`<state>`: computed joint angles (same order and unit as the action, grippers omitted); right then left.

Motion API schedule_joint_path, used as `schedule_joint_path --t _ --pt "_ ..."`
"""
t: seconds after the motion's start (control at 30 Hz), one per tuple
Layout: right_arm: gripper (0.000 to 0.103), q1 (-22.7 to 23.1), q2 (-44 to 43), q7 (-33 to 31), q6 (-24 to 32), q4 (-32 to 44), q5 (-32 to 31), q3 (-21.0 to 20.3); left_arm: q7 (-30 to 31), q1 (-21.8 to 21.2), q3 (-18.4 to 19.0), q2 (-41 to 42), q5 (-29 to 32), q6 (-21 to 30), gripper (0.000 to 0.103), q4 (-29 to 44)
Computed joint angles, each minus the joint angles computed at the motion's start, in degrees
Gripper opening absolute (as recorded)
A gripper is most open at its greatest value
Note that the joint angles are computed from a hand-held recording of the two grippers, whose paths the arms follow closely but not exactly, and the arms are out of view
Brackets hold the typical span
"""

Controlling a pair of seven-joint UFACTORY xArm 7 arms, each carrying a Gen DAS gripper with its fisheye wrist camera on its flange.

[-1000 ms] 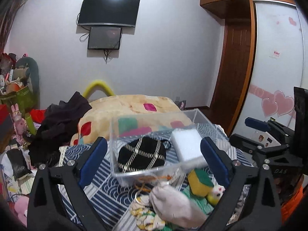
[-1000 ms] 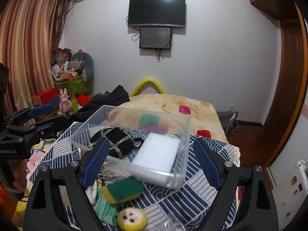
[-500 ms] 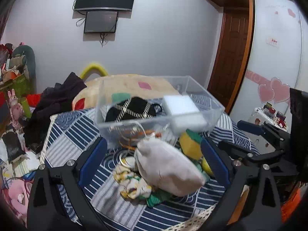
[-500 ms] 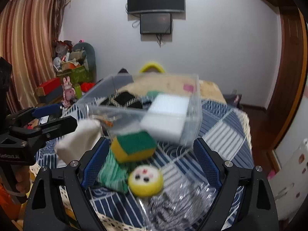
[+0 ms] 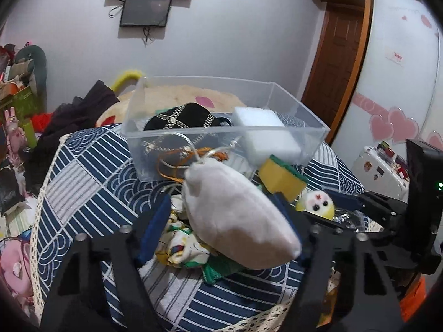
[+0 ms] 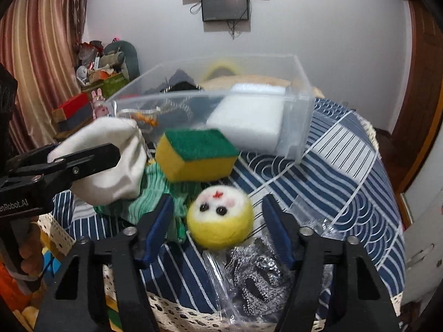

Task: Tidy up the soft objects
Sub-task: 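Grasp the white drawstring pouch with the left tool while the right tool grasps the yellow felt ball, then drop the white pouch and yellow ball into the clear box, opening both tools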

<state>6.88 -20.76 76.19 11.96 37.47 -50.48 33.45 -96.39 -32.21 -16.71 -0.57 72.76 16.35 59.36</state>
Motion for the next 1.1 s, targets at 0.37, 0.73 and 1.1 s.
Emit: schedule_joint_path --t 0.37,0.73,1.1 --pt "0.042 -1.76 -3.37 2.90 -2.28 -1.92 -0.66 1.09 -3.32 -0.62 -0.72 -1.76 4.73 3.09 0.006 -1.11" --pt "0.042 -5.26 -11.57 -1.97 -5.64 -4.47 6.67 2.79 -6.90 1.82 -3.55 -8.14 9.22 4.98 0.005 -2.51" --pt "0.042 -13.60 -14.79 -7.16 -8.02 -0.70 11.99 8.48 -10.85 5.15 -5.21 -10.82 14.54 6.70 0.005 -0.34"
